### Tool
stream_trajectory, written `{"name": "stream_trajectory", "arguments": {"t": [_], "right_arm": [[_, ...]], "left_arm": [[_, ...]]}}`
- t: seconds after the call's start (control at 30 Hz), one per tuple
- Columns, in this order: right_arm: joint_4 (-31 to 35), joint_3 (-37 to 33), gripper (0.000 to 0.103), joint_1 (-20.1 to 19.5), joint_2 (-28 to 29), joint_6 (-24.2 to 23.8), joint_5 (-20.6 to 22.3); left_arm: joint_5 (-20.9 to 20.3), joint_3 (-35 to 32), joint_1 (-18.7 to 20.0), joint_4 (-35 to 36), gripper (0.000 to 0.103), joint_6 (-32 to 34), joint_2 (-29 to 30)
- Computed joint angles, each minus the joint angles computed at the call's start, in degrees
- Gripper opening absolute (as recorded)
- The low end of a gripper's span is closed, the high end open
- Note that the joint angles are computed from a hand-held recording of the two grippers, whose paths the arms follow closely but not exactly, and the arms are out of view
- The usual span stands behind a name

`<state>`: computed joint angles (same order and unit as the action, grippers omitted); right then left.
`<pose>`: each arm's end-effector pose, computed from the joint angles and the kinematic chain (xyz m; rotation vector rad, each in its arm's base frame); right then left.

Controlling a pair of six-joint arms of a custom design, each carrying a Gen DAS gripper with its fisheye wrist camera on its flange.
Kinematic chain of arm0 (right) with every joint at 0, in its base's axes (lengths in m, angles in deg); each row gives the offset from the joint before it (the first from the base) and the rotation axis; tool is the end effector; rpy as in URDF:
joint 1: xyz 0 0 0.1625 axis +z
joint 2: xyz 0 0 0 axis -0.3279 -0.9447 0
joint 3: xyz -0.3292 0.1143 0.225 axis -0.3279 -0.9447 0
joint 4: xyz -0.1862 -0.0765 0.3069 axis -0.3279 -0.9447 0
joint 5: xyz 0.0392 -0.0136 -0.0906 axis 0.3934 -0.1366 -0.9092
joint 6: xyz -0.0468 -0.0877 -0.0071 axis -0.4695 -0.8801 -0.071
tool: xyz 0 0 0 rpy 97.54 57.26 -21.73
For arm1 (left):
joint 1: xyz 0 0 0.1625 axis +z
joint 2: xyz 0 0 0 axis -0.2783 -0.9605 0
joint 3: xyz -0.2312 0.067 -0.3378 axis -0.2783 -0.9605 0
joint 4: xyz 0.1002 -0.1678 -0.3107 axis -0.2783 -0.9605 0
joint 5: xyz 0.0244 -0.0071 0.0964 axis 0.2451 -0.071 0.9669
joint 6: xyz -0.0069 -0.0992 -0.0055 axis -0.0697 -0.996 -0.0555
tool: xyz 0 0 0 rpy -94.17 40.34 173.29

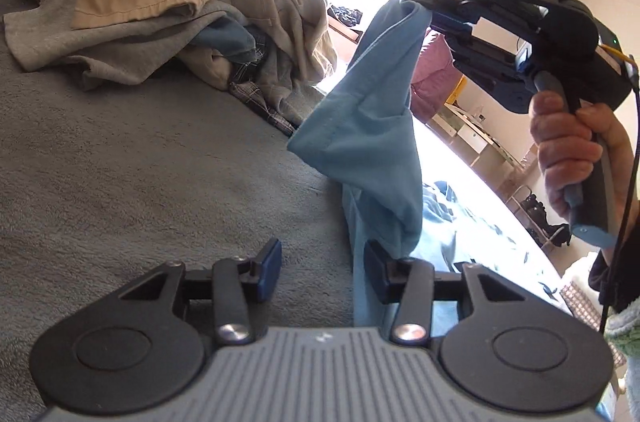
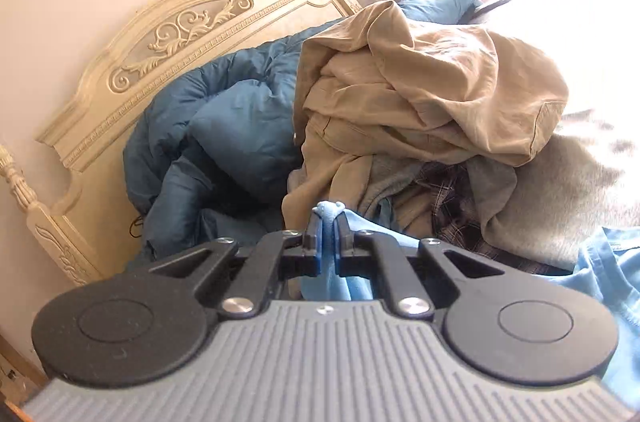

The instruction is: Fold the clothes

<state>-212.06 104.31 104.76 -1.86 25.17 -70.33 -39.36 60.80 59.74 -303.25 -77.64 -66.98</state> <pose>0.1284 -0.7118 0.0902 -1.1363 2.3871 -0.2536 -0.1301 -0.4306 -0.0177 -0.2235 2.2554 -1.6662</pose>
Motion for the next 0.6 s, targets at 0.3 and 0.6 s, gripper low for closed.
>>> {"name": "stream_trajectory", "arguments": {"t": [0.3,0.6], "right_arm": [[-3.01,-4.3,0.007,2.7,6.91,-0.49,-6.27],[-32.52,10.51,0.023,5.16,2.77,-11.26,-19.65]], "left_arm": [[-2.02,1.09,0.66,-1.97,0.047,-2.66,0.06],[1.8,3.73,-1.17,-3.8,0.048,-5.75,-0.8]]}}
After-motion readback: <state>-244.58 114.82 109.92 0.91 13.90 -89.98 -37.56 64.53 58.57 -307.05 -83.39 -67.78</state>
